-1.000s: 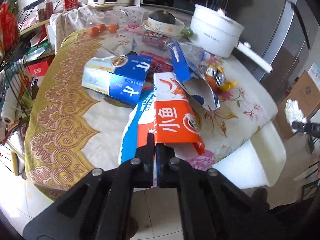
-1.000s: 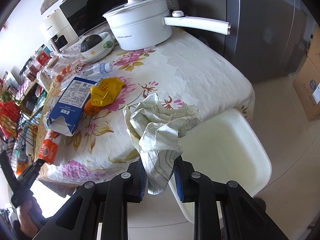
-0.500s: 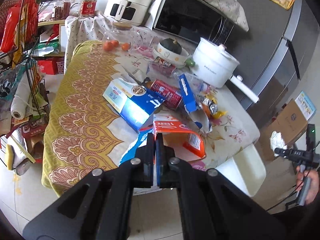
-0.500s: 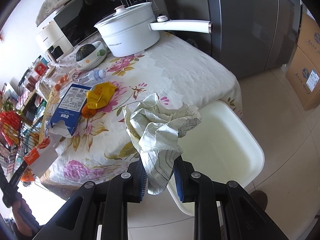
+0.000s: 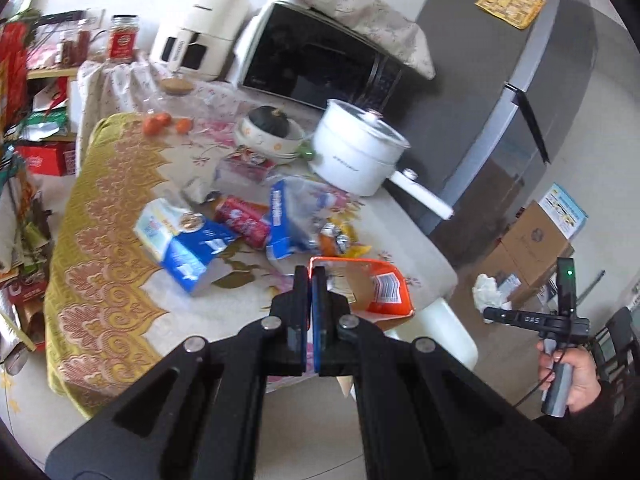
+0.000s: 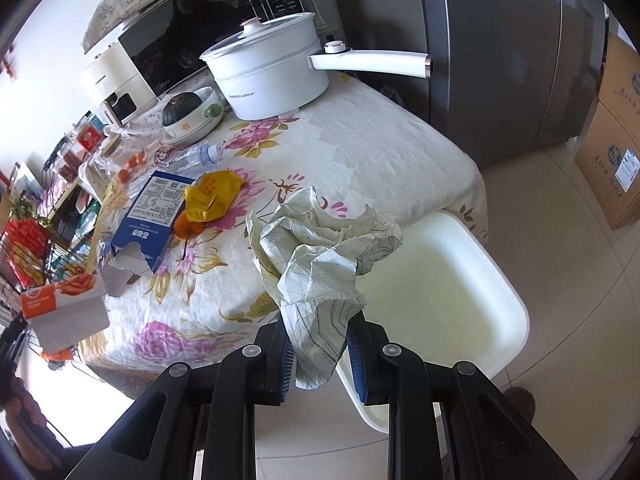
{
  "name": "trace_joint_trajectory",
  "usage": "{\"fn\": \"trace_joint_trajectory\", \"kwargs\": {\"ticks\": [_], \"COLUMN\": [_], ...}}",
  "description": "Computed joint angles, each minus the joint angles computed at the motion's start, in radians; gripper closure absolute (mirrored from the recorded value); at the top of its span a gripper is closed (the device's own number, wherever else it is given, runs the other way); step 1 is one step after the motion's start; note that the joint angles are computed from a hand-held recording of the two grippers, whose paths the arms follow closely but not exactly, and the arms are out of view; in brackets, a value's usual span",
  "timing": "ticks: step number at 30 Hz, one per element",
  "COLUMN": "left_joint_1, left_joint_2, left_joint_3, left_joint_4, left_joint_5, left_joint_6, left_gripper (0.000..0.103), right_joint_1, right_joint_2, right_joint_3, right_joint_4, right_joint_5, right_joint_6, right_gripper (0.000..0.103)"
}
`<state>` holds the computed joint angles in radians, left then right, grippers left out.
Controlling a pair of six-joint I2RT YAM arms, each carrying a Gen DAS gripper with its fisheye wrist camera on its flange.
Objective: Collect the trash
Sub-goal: 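Carry both items over the white bin and open both tools to drop them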
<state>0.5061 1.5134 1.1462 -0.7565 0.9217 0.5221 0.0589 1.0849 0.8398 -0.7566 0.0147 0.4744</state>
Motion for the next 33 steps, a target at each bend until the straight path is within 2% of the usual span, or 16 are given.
{"fn": "trace_joint_trajectory", "kwargs": {"ticks": [5,13,22,29,33], "left_joint_1": [-0.164,-0.539,-0.816,-0.949,-0.99], "left_joint_2": [-0.083,-0.175,-0.124,-0.032,0.027], "left_joint_3": [-0.055,-0.173,-0.24,-0.253,-0.251], "left_joint_4": [0.018,0.158,0.318,0.441,0.503], "left_joint_5": [-0.027,-0.191,-0.344,-0.449,-0.51], "left_joint_6": [-0.067,-0.25,-0.404,-0.495,-0.507], "left_gripper": [0.101,0.101,0.101,0.101,0.101], "right_joint_1": [-0.095,-0.276,-0.446,-0.527,-0.568], "right_joint_2": [-0.054,-0.133,-0.155,-0.145,-0.13], "right_joint_3": [-0.025,-0.071,-0.097,-0.126,-0.138], "right_joint_4": [-0.041,-0.1,-0.14,-0.149,-0.145], "right_joint_5": [-0.027,-0.087,-0.139,-0.145,-0.149], "right_joint_6": [-0.052,-0.153,-0.289,-0.366,-0.398], "right_gripper": [0.079,0.079,0.079,0.079,0.079]}}
